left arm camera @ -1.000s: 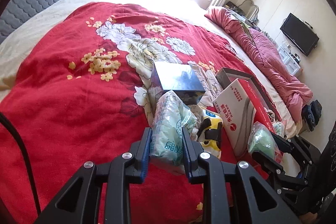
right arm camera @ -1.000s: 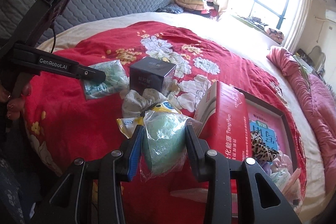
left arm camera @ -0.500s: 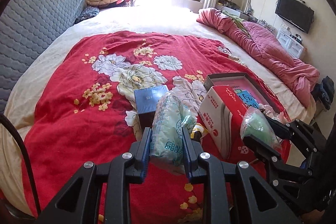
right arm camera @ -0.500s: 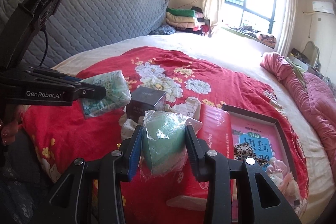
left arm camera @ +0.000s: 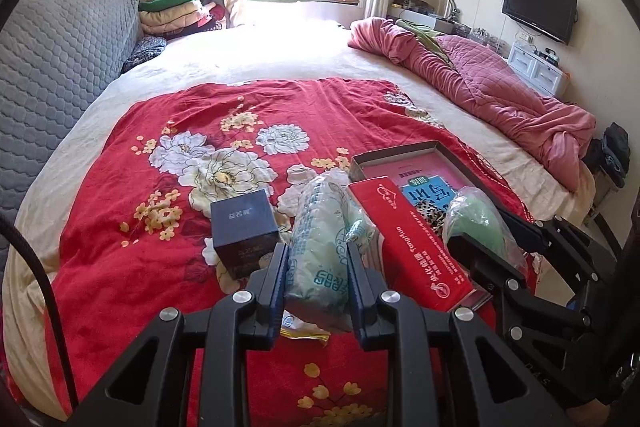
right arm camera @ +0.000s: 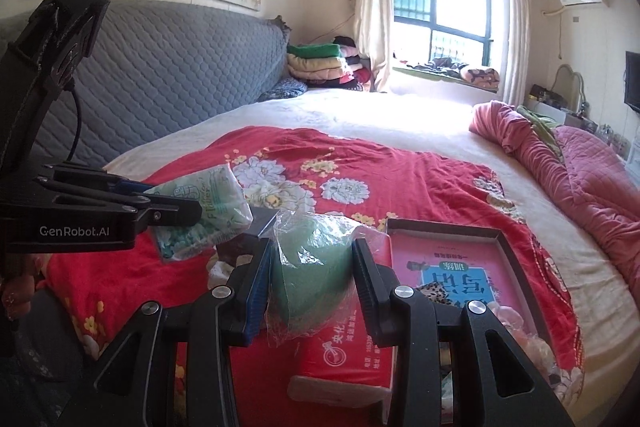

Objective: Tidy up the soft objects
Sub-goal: 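Carry the tissue packet and bagged ball over the pink book tray, then lower the tissue packet into the tray and open the left gripper while the right releases the bag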

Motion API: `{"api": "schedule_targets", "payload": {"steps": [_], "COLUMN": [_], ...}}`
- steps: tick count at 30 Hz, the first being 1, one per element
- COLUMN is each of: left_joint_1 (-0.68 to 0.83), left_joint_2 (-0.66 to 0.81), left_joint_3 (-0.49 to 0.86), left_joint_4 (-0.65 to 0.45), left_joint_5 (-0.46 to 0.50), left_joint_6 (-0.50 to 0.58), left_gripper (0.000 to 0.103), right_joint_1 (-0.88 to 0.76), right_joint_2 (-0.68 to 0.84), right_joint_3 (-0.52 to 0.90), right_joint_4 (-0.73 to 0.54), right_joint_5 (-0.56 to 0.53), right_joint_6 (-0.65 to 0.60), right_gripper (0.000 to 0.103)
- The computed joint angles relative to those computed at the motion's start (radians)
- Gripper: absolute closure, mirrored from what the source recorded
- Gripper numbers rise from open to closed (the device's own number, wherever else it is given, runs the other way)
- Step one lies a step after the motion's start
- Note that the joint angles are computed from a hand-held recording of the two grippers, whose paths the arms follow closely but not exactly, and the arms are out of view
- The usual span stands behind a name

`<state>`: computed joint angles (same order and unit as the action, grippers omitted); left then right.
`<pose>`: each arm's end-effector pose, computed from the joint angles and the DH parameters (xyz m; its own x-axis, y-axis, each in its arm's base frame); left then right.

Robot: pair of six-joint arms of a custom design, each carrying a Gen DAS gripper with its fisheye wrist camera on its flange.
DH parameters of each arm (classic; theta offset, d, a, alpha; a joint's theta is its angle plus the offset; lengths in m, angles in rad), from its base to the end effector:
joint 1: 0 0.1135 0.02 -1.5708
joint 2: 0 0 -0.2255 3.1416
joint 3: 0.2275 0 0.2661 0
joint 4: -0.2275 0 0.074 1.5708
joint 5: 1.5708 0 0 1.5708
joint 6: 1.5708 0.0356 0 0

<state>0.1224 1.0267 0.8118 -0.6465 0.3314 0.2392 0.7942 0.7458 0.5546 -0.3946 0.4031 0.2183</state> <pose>0.2391 0.0177 0.2281 -0.7091 0.1385 -0.6913 0.2706 0.9589 -0.0855 0.1566 0.1395 0.2172 -0.4708 -0.1949 -0.8605 -0.3330 0.9424 -0.0313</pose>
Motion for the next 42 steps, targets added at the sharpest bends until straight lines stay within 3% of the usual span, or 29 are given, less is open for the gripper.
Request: {"api": "schedule_targets", "payload": {"steps": [8, 13, 22, 30, 42], "left_joint_1": [-0.186, -0.306, -0.463, -0.555, -0.600], "left_joint_2": [0.015, 0.073, 0.211, 0.366, 0.528], "left_joint_3": [0.030, 0.065, 0.121, 0.182, 0.247], "left_joint_4": [0.011, 0.037, 0.094, 0.135, 0.178], "left_joint_5": [-0.073, -0.120, -0.184, -0.217, -0.246], "left_joint_6": [-0.075, -0.125, -0.179, -0.211, -0.227], "left_gripper": [0.076, 0.076, 0.076, 0.076, 0.076], "right_joint_1": [-0.114, -0.270, -0.721, -0.955, -1.097], "right_joint_2": [-0.177, -0.316, -0.518, -0.518, -0.433], "right_joint_3": [-0.047, -0.082, -0.149, -0.179, -0.228], "right_joint_4": [-0.075, -0.149, -0.264, -0.261, -0.242], "right_joint_5": [-0.019, -0.079, -0.352, -0.513, -0.582], "right_joint_6": [0.012, -0.006, -0.066, -0.117, -0.186], "right_gripper": [0.062, 0.062, 0.062, 0.062, 0.062]}}
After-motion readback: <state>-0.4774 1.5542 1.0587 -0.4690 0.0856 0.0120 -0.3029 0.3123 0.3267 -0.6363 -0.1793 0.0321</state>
